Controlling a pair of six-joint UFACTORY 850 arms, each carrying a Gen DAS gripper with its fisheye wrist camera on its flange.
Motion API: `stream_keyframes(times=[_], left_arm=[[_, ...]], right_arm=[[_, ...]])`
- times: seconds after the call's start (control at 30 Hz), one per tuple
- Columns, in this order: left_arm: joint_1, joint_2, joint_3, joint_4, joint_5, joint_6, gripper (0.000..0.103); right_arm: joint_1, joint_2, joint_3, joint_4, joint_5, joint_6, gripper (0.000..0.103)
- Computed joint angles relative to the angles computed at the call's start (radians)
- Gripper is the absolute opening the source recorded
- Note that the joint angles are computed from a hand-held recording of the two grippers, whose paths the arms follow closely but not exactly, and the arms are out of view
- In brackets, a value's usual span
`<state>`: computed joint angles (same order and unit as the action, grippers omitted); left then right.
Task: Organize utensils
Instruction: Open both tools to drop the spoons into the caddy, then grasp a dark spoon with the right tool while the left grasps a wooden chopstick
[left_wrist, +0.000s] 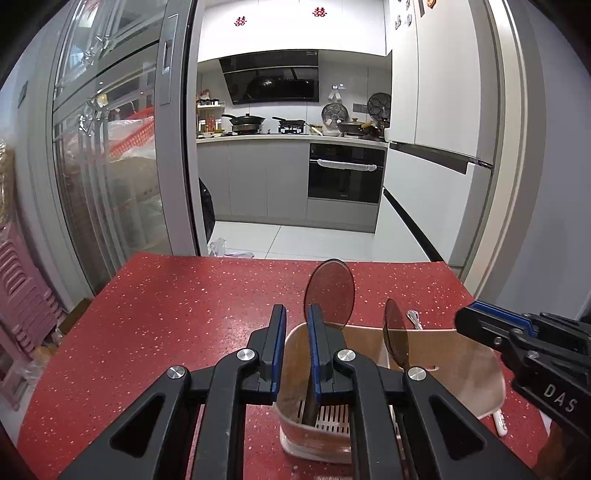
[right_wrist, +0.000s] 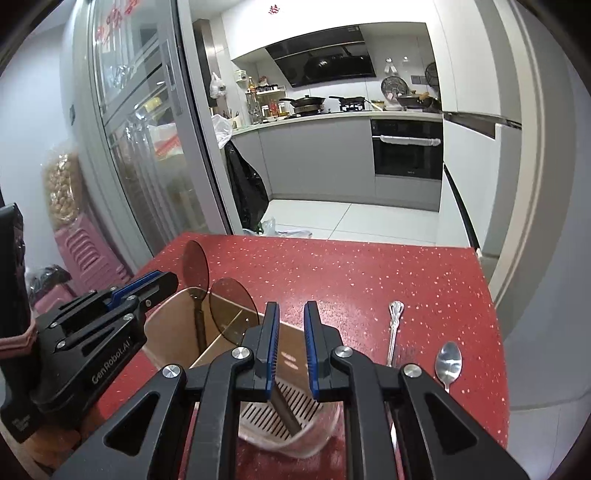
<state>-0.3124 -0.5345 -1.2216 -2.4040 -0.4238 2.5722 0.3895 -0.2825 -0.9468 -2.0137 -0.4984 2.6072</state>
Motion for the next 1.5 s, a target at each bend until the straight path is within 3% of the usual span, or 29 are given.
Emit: stream_keyframes(times=[0.07,0.13,0.2,0.27,0.43,0.47,0.5,0.53,0.6,0.7,0.77,0.8,0.9,1.13,1.3,1.43,1.5], left_arm=[[0.006,0.016,0.012,0.031,0.006,-0.023,0.037],[0.016,0.037,0.029,0.066,0.002,-0.051,0.037],[0.033,0.067,0.06,0.105,-0.013,-0.078,0.037],[0.049,0.092,0.087,0.132,-0.016,-0.096,0.037],[0.106,0.145,0.156,0.311,-0.038,-0.264,0.039],[0.117,0.157,0.175,0.33,-0.04,-0.28,0.048],[0.125,0.168,0.193,0.334,-0.036,-0.282,0.095],[0.131,0.181,0.219,0.295,-0.028,-0.251,0.103],[0.156,0.219,0.289,0.191,-0.057,-0.153,0.103],[0.186,0.238,0.336,0.217,-0.049,-0.139,0.103],[0.205,0.241,0.364,0.219,-0.042,-0.116,0.103],[0.215,0.241,0.378,0.217,-0.033,-0.099,0.103],[0.234,0.231,0.401,0.202,0.005,-0.059,0.103],[0.289,0.187,0.414,0.412,0.065,-0.233,0.103],[0.298,0.159,0.413,0.424,0.091,-0.2,0.103],[0.306,0.145,0.41,0.416,0.106,-0.159,0.103],[0.309,0.137,0.398,0.492,0.102,-0.231,0.103]], right_arm=[[0.005,0.024,0.017,0.008,0.009,0.001,0.022],[0.017,0.046,0.033,0.022,-0.001,-0.01,0.047],[0.038,0.076,0.058,0.035,-0.029,-0.016,0.061],[0.059,0.105,0.08,0.046,-0.042,-0.017,0.063],[0.114,0.156,0.116,0.108,-0.035,-0.022,0.08],[0.128,0.165,0.126,0.125,-0.038,-0.024,0.08],[0.143,0.173,0.136,0.144,-0.042,-0.028,0.08],[0.158,0.181,0.146,0.17,-0.043,-0.035,0.08],[0.177,0.196,0.165,0.213,-0.035,-0.045,0.081],[0.201,0.206,0.19,0.253,-0.006,-0.015,0.083],[0.205,0.21,0.211,0.247,0.047,0.031,0.093],[0.209,0.208,0.215,0.256,0.063,0.039,0.103],[0.221,0.198,0.237,0.252,0.111,0.108,0.103],[0.26,0.128,0.231,0.581,0.198,-0.103,0.103],[0.273,0.081,0.218,0.855,0.241,-0.309,0.103],[0.282,0.067,0.202,1.042,0.229,-0.466,0.103],[0.285,0.058,0.189,1.122,0.217,-0.544,0.1]])
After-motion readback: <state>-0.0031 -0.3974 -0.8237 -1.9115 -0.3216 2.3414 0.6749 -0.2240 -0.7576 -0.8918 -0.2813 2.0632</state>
